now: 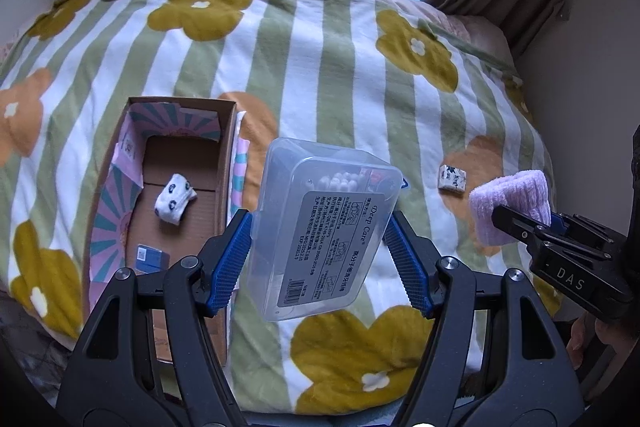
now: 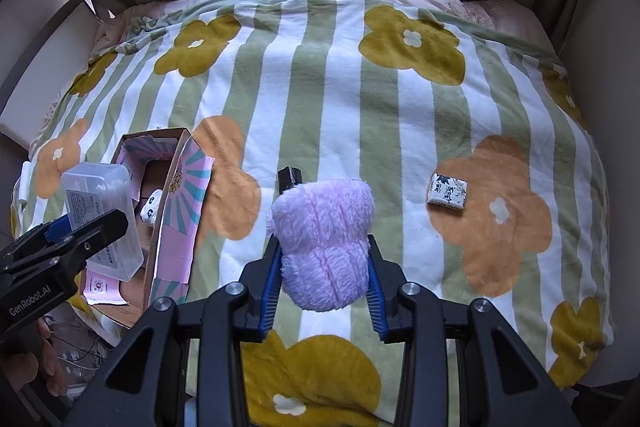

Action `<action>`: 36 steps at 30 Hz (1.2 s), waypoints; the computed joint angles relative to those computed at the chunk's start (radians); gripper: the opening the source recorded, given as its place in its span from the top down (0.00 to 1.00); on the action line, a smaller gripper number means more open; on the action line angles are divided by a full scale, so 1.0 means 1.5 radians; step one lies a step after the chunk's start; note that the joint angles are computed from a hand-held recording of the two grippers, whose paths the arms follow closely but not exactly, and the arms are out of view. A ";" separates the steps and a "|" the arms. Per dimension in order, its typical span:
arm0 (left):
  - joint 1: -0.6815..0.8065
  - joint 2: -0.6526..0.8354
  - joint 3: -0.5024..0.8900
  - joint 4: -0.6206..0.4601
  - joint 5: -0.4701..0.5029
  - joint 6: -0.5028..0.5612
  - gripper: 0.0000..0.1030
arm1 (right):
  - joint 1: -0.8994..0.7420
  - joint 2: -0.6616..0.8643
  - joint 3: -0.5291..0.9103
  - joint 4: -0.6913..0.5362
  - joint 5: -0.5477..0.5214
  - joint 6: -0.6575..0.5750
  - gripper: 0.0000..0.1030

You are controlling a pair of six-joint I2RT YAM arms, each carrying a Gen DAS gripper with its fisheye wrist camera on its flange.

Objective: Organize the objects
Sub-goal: 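Carry the clear case and the pink hair tie over the cardboard box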

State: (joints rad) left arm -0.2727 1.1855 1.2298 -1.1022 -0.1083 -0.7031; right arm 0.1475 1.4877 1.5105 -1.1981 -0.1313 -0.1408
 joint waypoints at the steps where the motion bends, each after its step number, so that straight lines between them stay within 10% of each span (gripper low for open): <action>1: 0.001 -0.004 0.001 -0.005 -0.005 -0.003 0.37 | 0.004 0.002 0.005 -0.001 0.000 0.000 0.67; 21: 0.308 -0.227 -0.126 -0.127 0.017 0.035 0.37 | 0.264 0.213 0.248 -0.030 -0.025 -0.024 0.67; 36: 0.488 -0.254 -0.349 -0.011 0.101 0.085 0.37 | 0.409 0.656 0.746 -0.180 -0.014 -0.077 0.67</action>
